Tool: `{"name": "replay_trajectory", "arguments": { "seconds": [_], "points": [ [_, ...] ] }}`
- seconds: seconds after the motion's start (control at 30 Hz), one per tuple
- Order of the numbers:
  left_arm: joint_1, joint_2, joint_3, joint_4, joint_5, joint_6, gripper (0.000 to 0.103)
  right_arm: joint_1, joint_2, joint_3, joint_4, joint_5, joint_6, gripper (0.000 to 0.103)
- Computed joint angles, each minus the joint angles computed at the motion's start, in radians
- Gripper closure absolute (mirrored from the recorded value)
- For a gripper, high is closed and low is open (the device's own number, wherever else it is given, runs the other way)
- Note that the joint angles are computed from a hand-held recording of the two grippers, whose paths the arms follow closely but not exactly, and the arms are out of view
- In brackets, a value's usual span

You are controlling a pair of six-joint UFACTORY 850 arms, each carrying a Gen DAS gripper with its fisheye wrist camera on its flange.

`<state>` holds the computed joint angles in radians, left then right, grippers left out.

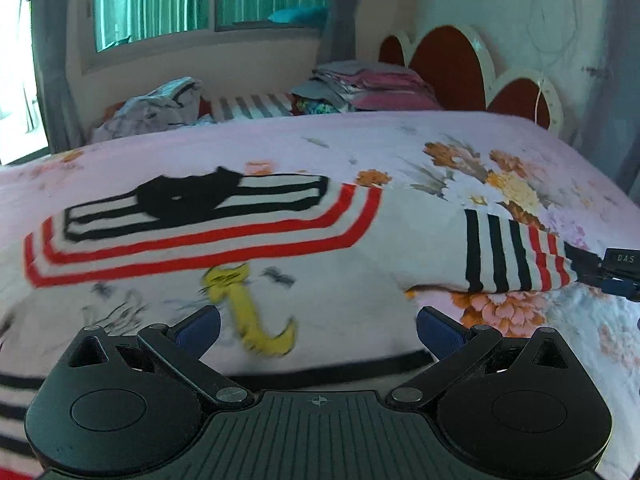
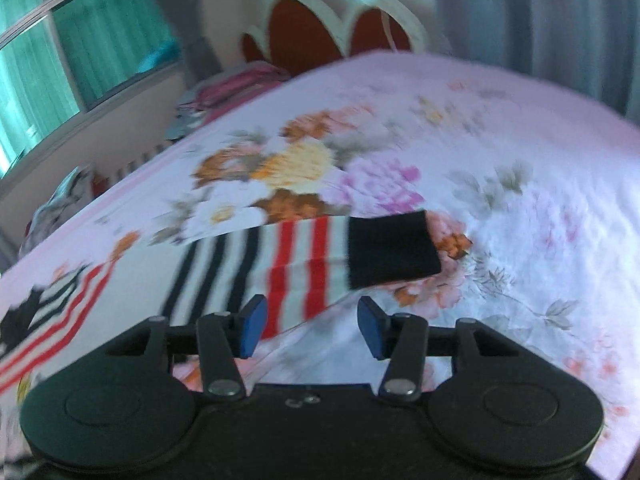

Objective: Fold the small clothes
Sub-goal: 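Reach the right tool to the nearest black sleeve cuff and grasp it, then fold the held sleeve across the sweater body, then open the right tool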

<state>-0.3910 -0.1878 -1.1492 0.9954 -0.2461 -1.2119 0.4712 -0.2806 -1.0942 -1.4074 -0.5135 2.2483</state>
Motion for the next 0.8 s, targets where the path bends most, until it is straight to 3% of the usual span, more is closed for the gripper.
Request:
{"name": "replay_trajectory", "arguments": {
  "seconds": [0.2,0.4,0.47,0.53,0.63,0.7,0.8],
  "points": [
    [-0.021,-0.096,-0.107,-0.041,-0.039,0.042,0.000,-0.084,-0.042,0.011,-0.115,0.127,0.198,0.054],
    [-0.009,-0.120,-0.138,-0.073,-0.072,0.064,0.000,-0.103,-0.063,0.008,-0.257,0.141,0.374,0.060],
    [0.002,-0.115,-0.133,-0.082,-0.075,0.076,0.000,-0.105,-0.073,-0.004,-0.230,0.135,0.355,0.064],
    [0.019,-0.105,-0.122,-0.078,-0.077,0.076,0.000,-0.107,-0.079,-0.016,-0.169,0.119,0.302,0.075],
    [0.055,-0.093,-0.108,-0.052,-0.104,0.075,0.000,-0.104,-0.099,-0.050,-0.060,0.084,0.140,0.086],
    [0.093,-0.098,-0.114,-0.151,-0.137,0.201,0.000,-0.092,-0.119,-0.091,0.015,0.046,-0.007,0.095],
    [0.168,-0.082,-0.087,-0.277,-0.102,0.333,0.000,-0.045,-0.133,-0.147,-0.057,-0.012,-0.059,0.096]
  ]
}}
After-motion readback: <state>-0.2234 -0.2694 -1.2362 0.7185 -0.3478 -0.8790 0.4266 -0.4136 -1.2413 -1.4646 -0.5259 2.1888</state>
